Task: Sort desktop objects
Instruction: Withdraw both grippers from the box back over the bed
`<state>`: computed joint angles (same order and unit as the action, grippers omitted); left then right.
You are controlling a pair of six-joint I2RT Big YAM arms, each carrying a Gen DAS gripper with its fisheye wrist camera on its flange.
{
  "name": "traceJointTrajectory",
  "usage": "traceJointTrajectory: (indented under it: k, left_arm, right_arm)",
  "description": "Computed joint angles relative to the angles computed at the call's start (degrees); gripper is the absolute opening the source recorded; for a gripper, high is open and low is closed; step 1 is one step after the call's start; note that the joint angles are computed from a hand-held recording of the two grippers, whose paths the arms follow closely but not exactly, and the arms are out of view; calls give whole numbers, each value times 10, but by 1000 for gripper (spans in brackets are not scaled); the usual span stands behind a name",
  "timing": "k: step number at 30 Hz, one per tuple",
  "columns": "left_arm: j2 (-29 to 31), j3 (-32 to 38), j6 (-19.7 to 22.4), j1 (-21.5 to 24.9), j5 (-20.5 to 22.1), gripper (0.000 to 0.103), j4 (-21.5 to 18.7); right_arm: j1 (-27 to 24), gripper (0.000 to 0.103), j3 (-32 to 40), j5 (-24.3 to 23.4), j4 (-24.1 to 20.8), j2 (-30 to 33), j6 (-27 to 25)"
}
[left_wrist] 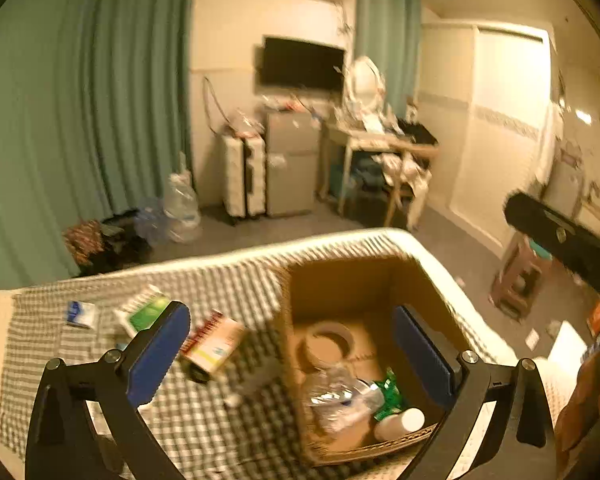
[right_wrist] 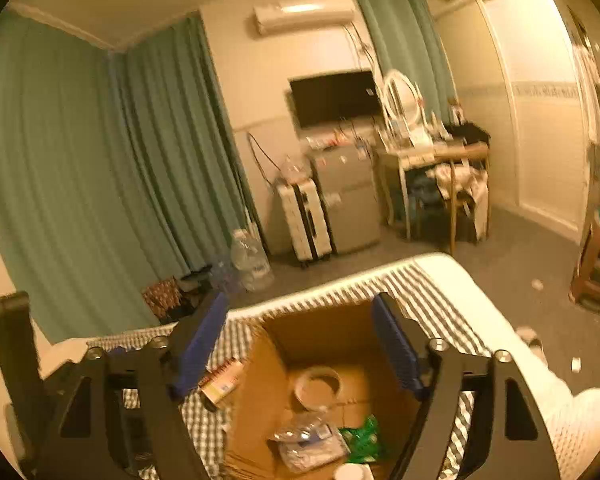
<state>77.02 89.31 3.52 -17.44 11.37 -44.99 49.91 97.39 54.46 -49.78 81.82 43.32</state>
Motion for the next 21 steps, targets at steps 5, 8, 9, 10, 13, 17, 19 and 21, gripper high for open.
traceJointTrajectory:
  k: [5,8,9,10,13,17,19,21]
  left_arm:
    - [-43,3,-1,52,-23,103,18]
    - [-69,-7,17,94,-27,103,32]
    - [-73,-8,32,113,-20,103,31]
    - [-76,-9,42,130,-21,103,31]
    - [-77,-10,48,175,-7,103,26]
    - [-67,-18,69,231,5,103,42]
    - [-58,-29,74,257,7,103,58]
    - [-33,-22,67,275,-3,103,54]
  right_arm:
    - [41,103,55,51,27,26,-62]
    - [52,103,106,33,26,61,-81]
    - [57,103,114,33,25,69,-83]
    - [60,103,130,28,22,82,-90]
    - [69,103,190,29,-3,131,-103]
    - [72,103,250,9,-15,184,-121]
    - [72,103,270,3,-17,206,-127]
    - [72,103,267,-3,-11,212,-130]
